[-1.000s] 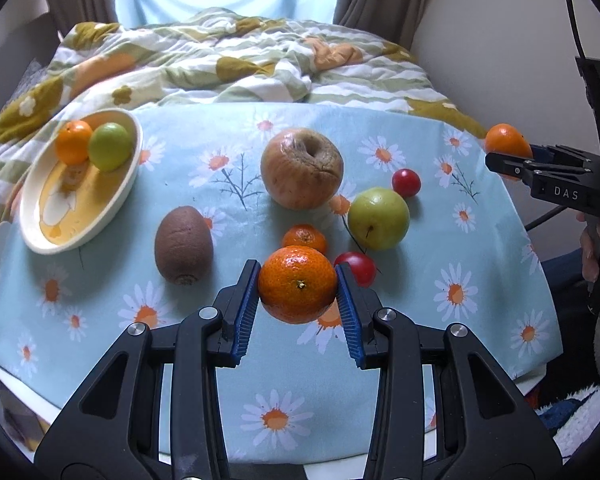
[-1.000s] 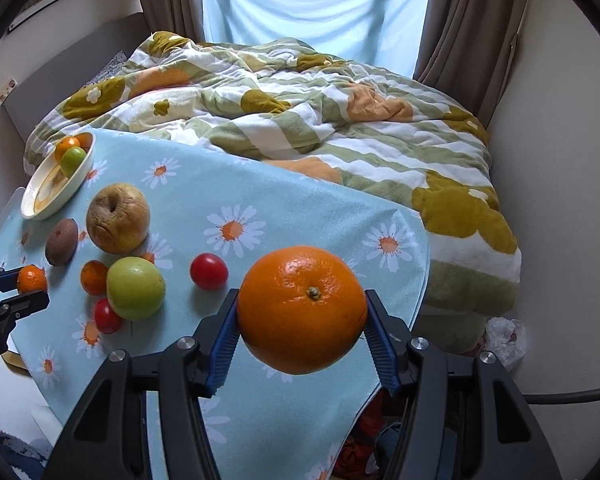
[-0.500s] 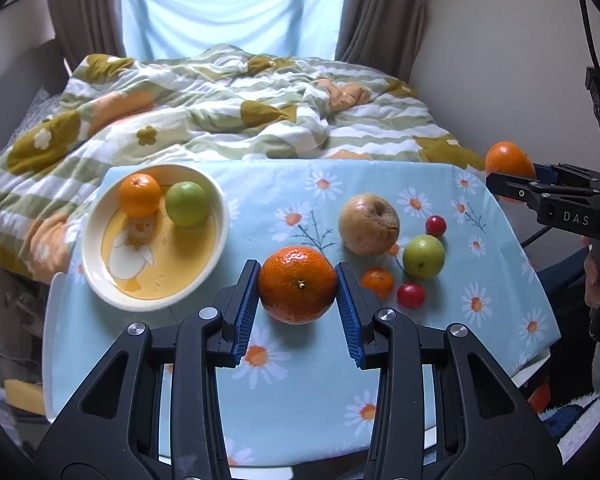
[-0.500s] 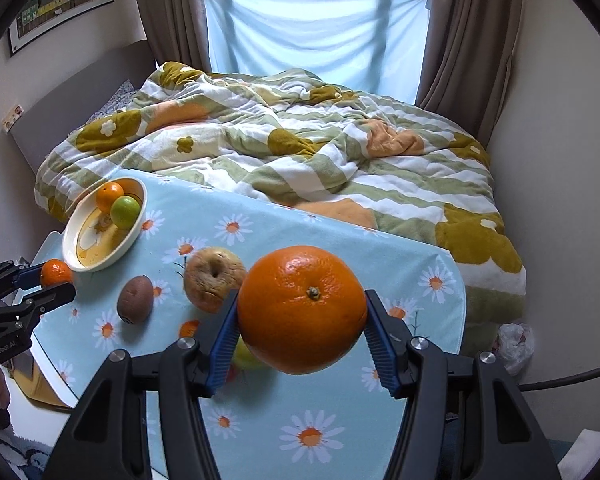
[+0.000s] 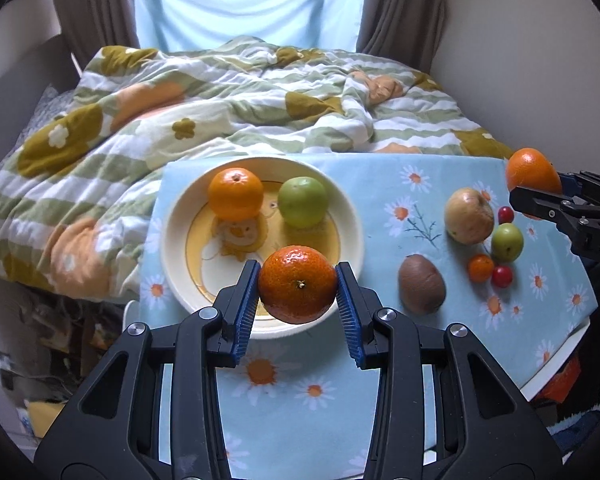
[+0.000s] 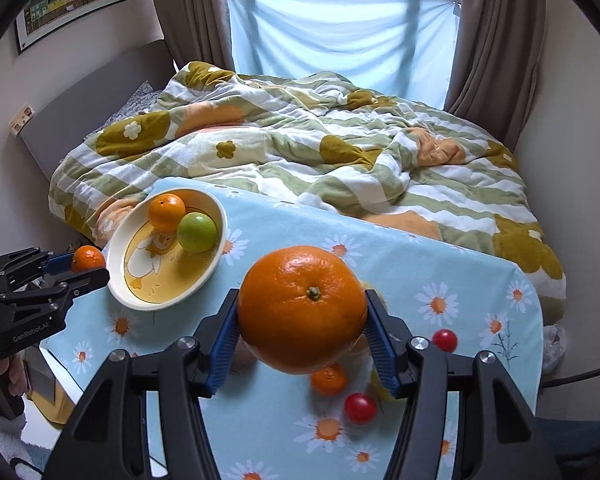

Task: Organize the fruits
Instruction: 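Place the tangerine in the bowl with the left tool, then lower the small orange into the bowl and open the right tool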

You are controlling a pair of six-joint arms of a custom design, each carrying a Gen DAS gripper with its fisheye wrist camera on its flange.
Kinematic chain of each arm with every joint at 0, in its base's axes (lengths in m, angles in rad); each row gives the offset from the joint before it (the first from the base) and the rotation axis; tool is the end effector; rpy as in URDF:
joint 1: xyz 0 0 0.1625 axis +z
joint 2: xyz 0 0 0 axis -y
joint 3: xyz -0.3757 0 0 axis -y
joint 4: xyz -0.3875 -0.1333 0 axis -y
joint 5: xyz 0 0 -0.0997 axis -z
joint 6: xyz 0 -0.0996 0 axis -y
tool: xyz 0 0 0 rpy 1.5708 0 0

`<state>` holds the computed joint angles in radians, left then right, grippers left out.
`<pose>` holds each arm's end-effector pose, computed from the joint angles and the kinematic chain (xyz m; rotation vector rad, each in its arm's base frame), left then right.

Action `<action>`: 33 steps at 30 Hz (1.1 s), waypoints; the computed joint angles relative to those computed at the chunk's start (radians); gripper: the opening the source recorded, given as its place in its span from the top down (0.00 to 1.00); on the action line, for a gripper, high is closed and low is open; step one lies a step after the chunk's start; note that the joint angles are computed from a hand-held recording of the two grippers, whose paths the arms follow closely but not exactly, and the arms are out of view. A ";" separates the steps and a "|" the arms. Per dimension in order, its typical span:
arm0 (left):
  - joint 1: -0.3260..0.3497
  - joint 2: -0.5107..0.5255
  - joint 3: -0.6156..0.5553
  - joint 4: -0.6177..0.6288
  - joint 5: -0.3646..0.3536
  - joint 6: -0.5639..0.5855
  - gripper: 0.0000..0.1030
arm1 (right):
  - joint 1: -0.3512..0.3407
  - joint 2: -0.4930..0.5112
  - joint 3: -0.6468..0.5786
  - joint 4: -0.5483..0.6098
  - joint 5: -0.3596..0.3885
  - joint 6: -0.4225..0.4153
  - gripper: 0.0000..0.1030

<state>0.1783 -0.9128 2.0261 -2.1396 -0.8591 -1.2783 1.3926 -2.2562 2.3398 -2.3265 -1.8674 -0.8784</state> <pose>-0.4049 -0.2745 -0.0040 0.3806 2.3511 -0.7020 0.0519 -0.2996 0.4085 0.7342 -2.3905 0.5653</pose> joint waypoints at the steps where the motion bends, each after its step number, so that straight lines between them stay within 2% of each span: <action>1: 0.012 -0.015 0.019 -0.015 0.004 0.018 0.57 | 0.017 0.011 0.013 -0.017 -0.009 0.018 0.47; 7: 0.093 -0.067 0.103 -0.115 0.040 0.151 0.57 | 0.096 0.095 0.082 -0.138 -0.058 0.117 0.47; 15: 0.204 -0.051 0.143 -0.308 0.045 0.391 0.57 | 0.149 0.195 0.138 -0.258 -0.109 0.213 0.47; 20: 0.242 -0.033 0.132 -0.336 0.042 0.451 0.57 | 0.171 0.231 0.150 -0.297 -0.144 0.243 0.47; 23: 0.268 -0.031 0.122 -0.340 0.005 0.465 0.56 | 0.175 0.241 0.144 -0.291 -0.156 0.257 0.47; 25: 0.265 -0.032 0.120 -0.325 0.011 0.455 0.46 | 0.177 0.243 0.141 -0.291 -0.163 0.261 0.47; 26: 0.260 -0.036 0.124 -0.334 0.013 0.464 0.17 | 0.179 0.245 0.138 -0.291 -0.166 0.264 0.47; 27: 0.255 -0.039 0.127 -0.339 0.015 0.468 0.00 | 0.180 0.246 0.136 -0.290 -0.169 0.265 0.47; 33: 0.231 -0.066 0.132 -0.272 0.001 0.430 0.00 | 0.194 0.259 0.123 -0.287 -0.181 0.276 0.47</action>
